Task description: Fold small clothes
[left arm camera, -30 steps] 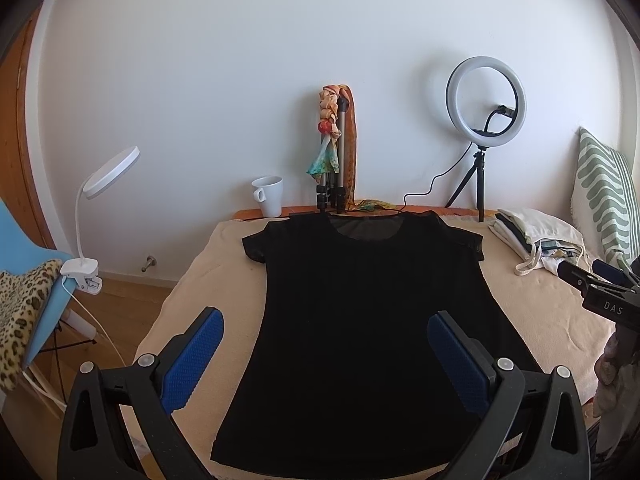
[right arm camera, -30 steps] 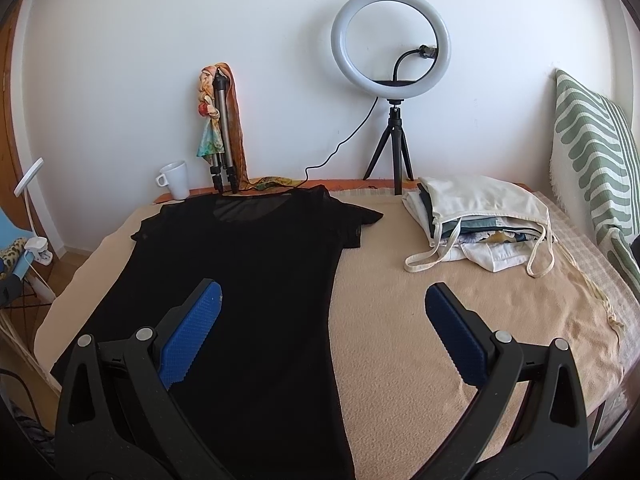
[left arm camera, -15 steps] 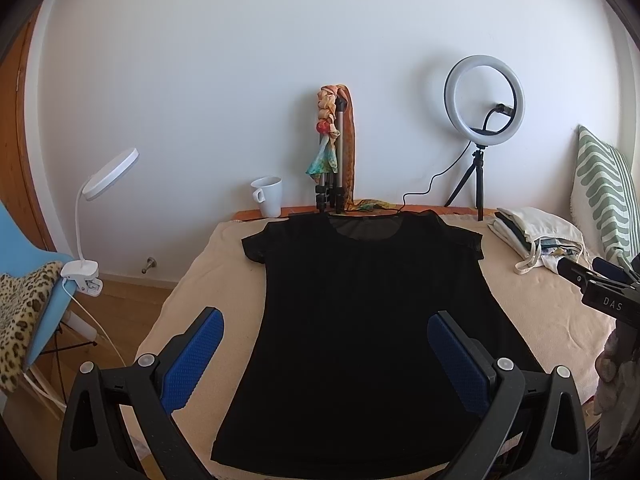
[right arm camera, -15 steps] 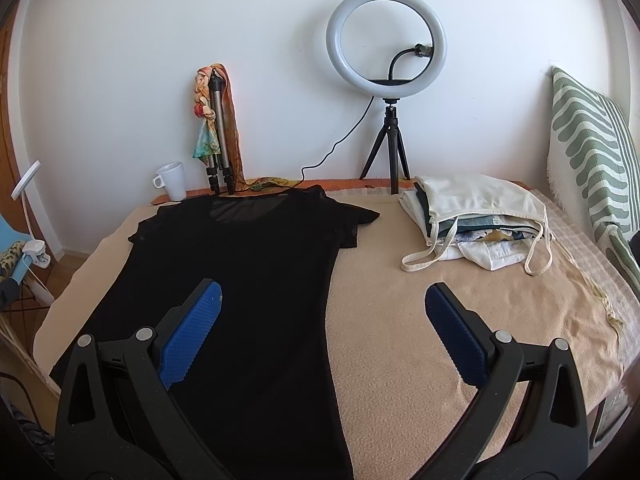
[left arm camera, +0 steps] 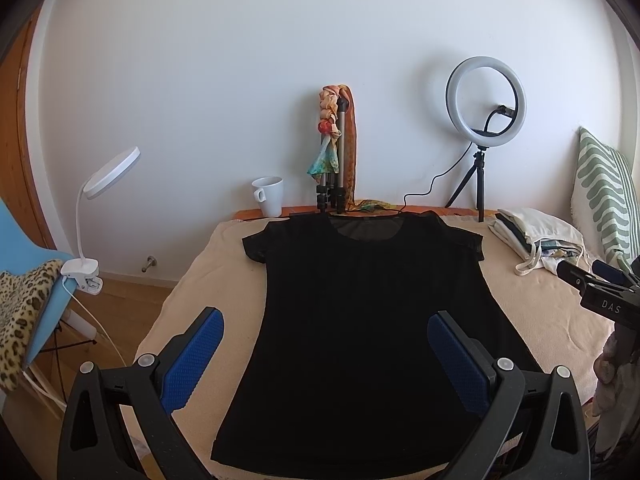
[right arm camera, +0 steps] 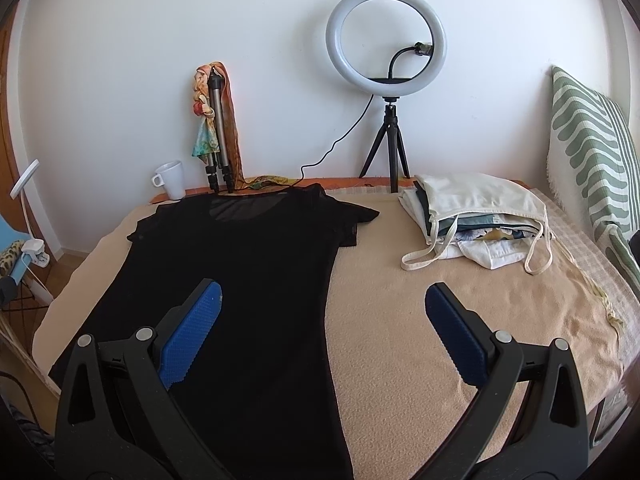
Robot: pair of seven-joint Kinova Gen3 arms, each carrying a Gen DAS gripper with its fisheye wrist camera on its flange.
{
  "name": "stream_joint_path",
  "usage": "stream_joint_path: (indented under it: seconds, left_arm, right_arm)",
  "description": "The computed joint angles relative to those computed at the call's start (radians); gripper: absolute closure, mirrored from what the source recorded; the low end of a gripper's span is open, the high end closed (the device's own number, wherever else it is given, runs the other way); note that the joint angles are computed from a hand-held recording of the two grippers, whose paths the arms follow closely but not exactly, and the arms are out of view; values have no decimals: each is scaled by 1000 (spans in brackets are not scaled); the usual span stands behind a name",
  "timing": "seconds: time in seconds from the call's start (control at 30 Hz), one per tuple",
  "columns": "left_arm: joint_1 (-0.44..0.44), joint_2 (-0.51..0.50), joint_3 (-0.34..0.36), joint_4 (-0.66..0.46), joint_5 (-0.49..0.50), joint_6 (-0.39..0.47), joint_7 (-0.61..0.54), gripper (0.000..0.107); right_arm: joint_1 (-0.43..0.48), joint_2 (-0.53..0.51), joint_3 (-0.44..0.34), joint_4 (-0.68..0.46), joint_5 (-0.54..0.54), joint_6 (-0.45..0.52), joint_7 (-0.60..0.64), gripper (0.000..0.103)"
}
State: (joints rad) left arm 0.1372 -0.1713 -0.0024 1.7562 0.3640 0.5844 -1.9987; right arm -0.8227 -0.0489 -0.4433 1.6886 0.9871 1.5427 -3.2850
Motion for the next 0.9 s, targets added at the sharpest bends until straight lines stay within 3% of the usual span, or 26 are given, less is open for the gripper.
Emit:
stream_joint_path:
  seconds: [0.73,0.9]
  left_arm:
    - [-3,3,-16,11,14,2,-19,5]
    - [-18,5,-39,15,51,18,-54,5]
  right_arm:
    - [-4,5,5,-4,-1,0,2,0]
    - [-4,40,26,-44,-10,5,71,0]
